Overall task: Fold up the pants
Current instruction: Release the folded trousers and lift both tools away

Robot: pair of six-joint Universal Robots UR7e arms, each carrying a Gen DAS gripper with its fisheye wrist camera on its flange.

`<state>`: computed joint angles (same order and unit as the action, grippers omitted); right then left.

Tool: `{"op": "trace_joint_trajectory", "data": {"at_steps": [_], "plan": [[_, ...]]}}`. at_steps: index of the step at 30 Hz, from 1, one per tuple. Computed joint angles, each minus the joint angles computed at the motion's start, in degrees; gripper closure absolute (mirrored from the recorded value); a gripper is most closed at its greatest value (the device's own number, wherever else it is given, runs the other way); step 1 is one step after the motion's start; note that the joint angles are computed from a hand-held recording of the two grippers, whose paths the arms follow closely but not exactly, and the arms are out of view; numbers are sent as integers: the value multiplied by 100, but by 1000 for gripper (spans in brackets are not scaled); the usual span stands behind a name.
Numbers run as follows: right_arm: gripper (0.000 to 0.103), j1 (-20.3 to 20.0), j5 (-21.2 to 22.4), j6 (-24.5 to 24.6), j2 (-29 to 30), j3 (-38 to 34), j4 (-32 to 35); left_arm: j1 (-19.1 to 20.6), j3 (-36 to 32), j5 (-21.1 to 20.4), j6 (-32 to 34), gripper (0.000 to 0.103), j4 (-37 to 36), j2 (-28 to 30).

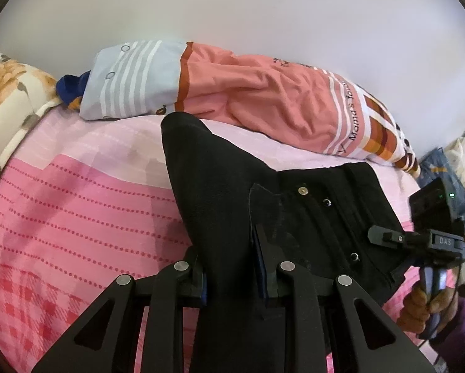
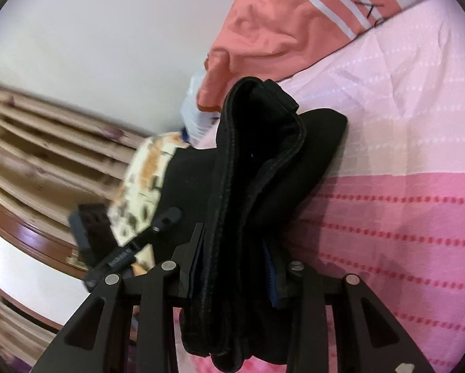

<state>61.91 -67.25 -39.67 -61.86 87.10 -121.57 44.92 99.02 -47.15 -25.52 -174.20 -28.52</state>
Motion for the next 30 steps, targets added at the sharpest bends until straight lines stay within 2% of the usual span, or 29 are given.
{"op": "trace_joint_trajectory", "data": {"at_steps": [4, 6, 8, 9, 13, 15, 16, 17, 19, 24, 27, 30], "plan": [[72, 140, -656, -123, -138, 373, -914, 16, 55, 206, -105, 75, -77, 65], [70, 172, -788, -102, -157, 495, -1267, 22, 90, 329, -231, 65, -91, 85], [60, 252, -1097, -97, -241, 787, -2014, 11, 99, 534, -445, 55, 13, 109], [59, 271, -1190, -81, -289, 923, -2337, 2, 99, 632, -510, 53, 61, 124], [54, 287, -1149, -49, -661, 1668, -3817, -166, 70, 1304, -888, 44, 613, 176], [30, 307, -1006, -200, -916, 2150, -4596, -298, 79, 1644, -998, 38, 799, 197], [10, 330, -1013, -252, -994, 2321, -4874, -350, 86, 1755, -1061, 34, 870, 199], [5, 349, -971, -366, -1079, 2523, -5123, -409, 98, 1877, -1139, 25, 930, 204], [5, 400, -984, -514, -1157, 2728, -5281, -537, 153, 2064, -1145, 21, 794, 253], [5, 630, -1431, -741, -1093, 3076, -5908, -810, 263, 2388, -1627, 12, 952, 254], [5, 731, -1778, -468, -1018, 3141, -6195, -917, 312, 2485, -2078, 12, 1249, 198], [4, 687, -1737, -327, -1103, 3230, -6300, -1007, 400, 2433, -2186, 11, 1199, 139]]}}
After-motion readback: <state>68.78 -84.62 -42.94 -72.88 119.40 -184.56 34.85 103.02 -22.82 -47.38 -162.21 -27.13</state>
